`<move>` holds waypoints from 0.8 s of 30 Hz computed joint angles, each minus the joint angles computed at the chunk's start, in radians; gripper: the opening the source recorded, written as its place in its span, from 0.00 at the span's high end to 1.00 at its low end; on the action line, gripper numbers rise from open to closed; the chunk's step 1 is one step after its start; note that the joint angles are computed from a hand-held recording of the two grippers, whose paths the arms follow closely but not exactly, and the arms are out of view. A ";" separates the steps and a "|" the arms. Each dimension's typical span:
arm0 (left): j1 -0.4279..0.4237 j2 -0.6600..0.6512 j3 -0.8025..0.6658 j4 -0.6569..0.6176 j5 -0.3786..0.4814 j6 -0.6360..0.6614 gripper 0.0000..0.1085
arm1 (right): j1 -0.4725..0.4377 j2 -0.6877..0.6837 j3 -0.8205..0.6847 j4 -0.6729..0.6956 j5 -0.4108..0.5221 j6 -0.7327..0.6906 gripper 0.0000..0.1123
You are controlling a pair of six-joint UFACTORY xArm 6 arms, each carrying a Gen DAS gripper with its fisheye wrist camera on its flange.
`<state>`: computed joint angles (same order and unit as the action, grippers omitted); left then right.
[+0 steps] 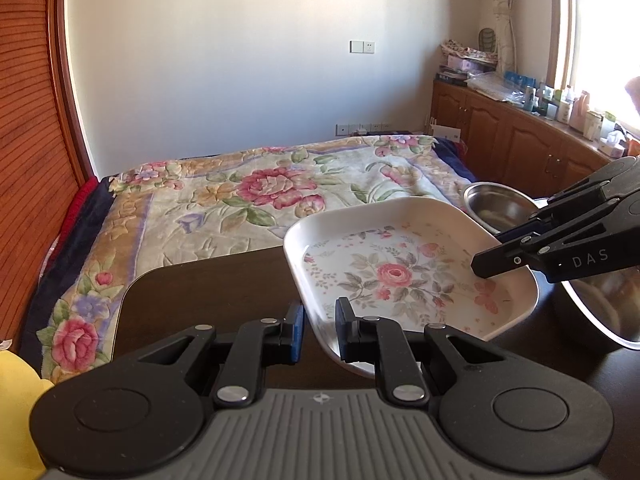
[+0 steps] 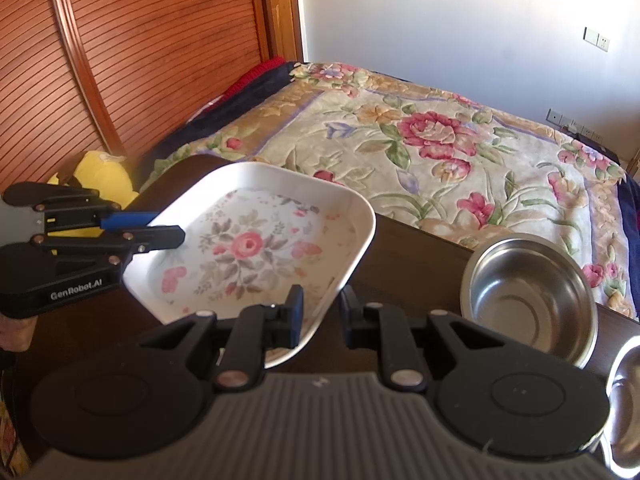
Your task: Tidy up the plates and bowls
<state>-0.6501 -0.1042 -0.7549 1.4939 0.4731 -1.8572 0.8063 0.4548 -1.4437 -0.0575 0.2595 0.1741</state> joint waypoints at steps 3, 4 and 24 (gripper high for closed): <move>-0.039 -0.022 0.013 -0.027 0.033 0.014 0.83 | 0.003 -0.039 0.051 -0.025 -0.021 0.026 0.81; -0.052 -0.030 0.018 -0.036 0.044 0.018 0.83 | 0.005 -0.048 0.063 -0.036 -0.025 0.037 0.81; -0.251 -0.120 0.080 -0.146 0.200 0.033 0.83 | 0.015 -0.229 0.318 -0.161 -0.159 0.171 0.81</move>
<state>-0.9015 -0.2243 -0.6750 1.3477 0.6729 -1.8242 0.8216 0.2257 -1.1259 -0.2187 0.1004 0.3447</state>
